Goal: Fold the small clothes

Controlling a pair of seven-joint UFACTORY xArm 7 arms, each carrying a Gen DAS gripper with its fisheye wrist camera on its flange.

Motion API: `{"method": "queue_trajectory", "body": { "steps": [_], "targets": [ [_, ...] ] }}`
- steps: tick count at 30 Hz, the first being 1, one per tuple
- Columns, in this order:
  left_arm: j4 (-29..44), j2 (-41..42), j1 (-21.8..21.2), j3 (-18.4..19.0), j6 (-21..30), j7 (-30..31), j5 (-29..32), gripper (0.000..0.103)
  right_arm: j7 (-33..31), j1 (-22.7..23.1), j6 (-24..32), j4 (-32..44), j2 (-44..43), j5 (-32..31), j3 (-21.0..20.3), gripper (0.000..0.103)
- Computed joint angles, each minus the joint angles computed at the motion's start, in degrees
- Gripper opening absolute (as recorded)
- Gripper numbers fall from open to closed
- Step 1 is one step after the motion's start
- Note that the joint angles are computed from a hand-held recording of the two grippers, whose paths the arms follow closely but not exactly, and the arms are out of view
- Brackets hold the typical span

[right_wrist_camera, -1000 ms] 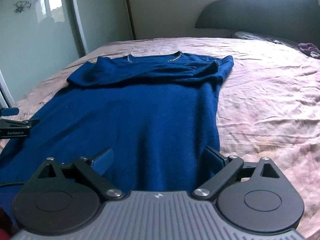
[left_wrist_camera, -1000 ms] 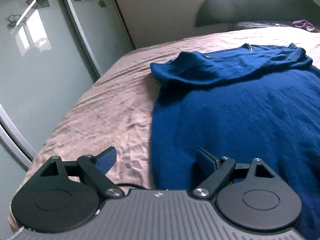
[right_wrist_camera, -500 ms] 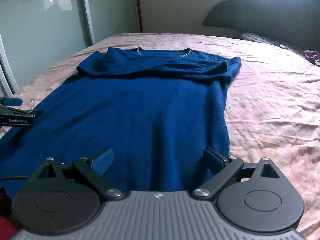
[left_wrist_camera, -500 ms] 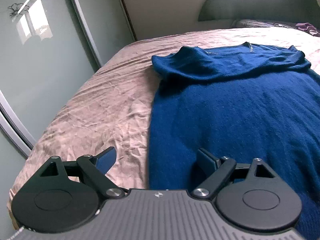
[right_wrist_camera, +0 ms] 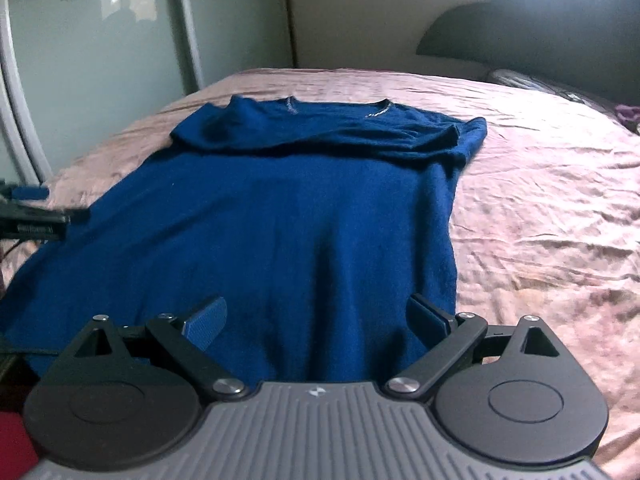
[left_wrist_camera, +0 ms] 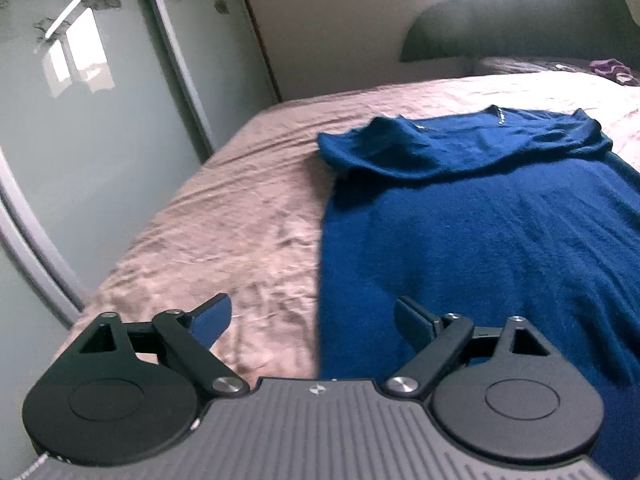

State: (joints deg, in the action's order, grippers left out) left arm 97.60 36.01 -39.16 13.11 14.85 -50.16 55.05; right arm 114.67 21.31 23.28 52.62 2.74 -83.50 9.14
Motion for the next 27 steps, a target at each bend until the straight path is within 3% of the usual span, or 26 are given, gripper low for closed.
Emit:
{"method": "queue_trajectory", "body": {
  "steps": [2,4,7,10,15,20,23,27],
  "targets": [
    [-2.32,-1.94,-0.45,0.62,0.31,-0.9,1.02,0.097,2.7,-0.23,-1.05,-1.43,-1.66,-1.72,-0.08,0.097],
    [-5.14,-4.39,2.33,-2.67,0.32,2.5,-1.84,0.097,2.64,-0.45,-0.53,-2.78,-3.22,-1.21,0.32,0.097],
    [-8.96,-7.37,8.42,-9.66,-0.25,12.04,-11.16,0.097,0.53,-0.48,1.83,-4.3,-4.94,1.2,1.35,0.097],
    [-12.07,-9.3,12.67,-14.7,-0.83,20.63,-20.39,0.094,0.64,-1.64,-2.14,-5.93,-5.91,2.34,1.07,0.097],
    [-14.53,-10.28,19.1,-23.03,0.97,33.53,-35.33,0.09,11.05,-4.31,-10.3,-9.52,-8.22,-3.11,0.47,0.097],
    [-14.08,-9.28,22.29,-27.45,4.46,42.21,-46.77,0.079,2.64,-5.18,-10.73,-13.66,-11.99,5.37,1.71,0.097],
    [-14.51,-8.98,23.59,-29.35,4.64,46.79,-52.67,0.079,-2.37,-6.3,-12.28,-15.39,-13.52,9.43,2.79,0.097],
    [-14.8,-9.03,23.11,-29.26,4.35,51.66,-56.95,0.081,-6.02,-8.38,-14.93,-16.67,-14.1,12.52,4.51,0.094]
  ]
}}
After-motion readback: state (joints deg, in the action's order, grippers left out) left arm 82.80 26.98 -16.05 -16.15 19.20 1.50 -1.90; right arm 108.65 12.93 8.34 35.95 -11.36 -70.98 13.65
